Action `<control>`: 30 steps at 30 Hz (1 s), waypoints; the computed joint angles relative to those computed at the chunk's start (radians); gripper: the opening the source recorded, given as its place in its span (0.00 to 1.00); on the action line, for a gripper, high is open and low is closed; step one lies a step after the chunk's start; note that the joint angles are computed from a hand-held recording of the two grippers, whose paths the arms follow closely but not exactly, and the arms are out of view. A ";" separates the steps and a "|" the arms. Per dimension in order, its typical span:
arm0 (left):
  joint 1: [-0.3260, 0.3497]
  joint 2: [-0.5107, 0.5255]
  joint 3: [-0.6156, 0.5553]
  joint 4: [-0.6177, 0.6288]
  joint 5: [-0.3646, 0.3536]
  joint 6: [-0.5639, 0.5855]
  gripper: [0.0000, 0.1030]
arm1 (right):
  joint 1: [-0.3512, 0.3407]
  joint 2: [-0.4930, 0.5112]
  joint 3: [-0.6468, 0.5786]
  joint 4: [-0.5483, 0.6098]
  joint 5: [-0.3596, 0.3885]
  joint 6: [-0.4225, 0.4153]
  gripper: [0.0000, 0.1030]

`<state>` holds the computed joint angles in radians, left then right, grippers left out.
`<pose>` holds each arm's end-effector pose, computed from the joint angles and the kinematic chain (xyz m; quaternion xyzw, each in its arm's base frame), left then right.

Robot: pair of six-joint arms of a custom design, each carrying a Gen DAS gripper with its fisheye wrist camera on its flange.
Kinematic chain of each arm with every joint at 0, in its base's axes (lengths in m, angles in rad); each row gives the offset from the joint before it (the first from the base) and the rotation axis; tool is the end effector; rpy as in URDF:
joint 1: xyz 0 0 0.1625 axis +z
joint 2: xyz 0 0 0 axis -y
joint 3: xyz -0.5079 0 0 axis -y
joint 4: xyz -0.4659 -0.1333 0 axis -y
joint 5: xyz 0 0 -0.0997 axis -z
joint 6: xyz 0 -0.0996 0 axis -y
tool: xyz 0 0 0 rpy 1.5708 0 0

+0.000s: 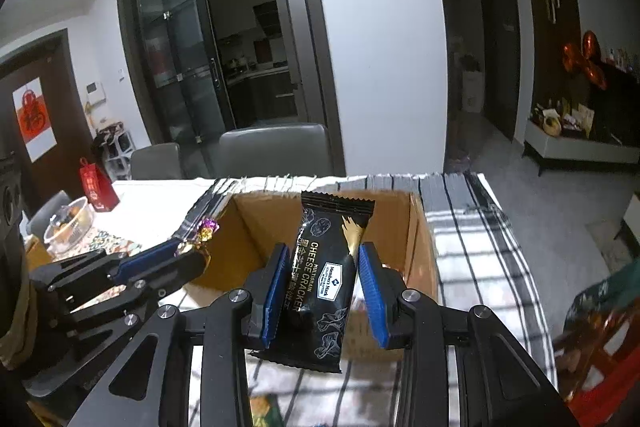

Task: Organize snacks
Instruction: 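Open both tools to drop the snacks into the box, then move both open tools back toward the remaining snacks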

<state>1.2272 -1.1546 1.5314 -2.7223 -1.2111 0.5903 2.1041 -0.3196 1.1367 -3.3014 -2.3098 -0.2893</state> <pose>-0.1026 -0.7864 0.4587 0.3498 0.8439 -0.3484 0.2101 0.5248 -0.7588 0.0163 0.1886 -0.8308 0.4477 0.2717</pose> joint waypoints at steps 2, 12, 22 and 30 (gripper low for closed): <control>0.005 0.022 -0.029 0.009 0.000 -0.005 0.16 | -0.008 0.012 -0.027 0.006 0.007 -0.018 0.36; 0.017 0.092 -0.092 -0.012 0.040 0.009 0.37 | -0.041 0.066 -0.133 0.066 -0.006 -0.028 0.46; 0.002 0.039 0.003 -0.120 0.043 0.059 0.39 | -0.032 0.014 -0.007 -0.009 -0.006 -0.015 0.51; -0.022 -0.038 0.123 -0.195 0.035 0.095 0.39 | -0.008 -0.039 0.128 -0.134 -0.028 -0.026 0.51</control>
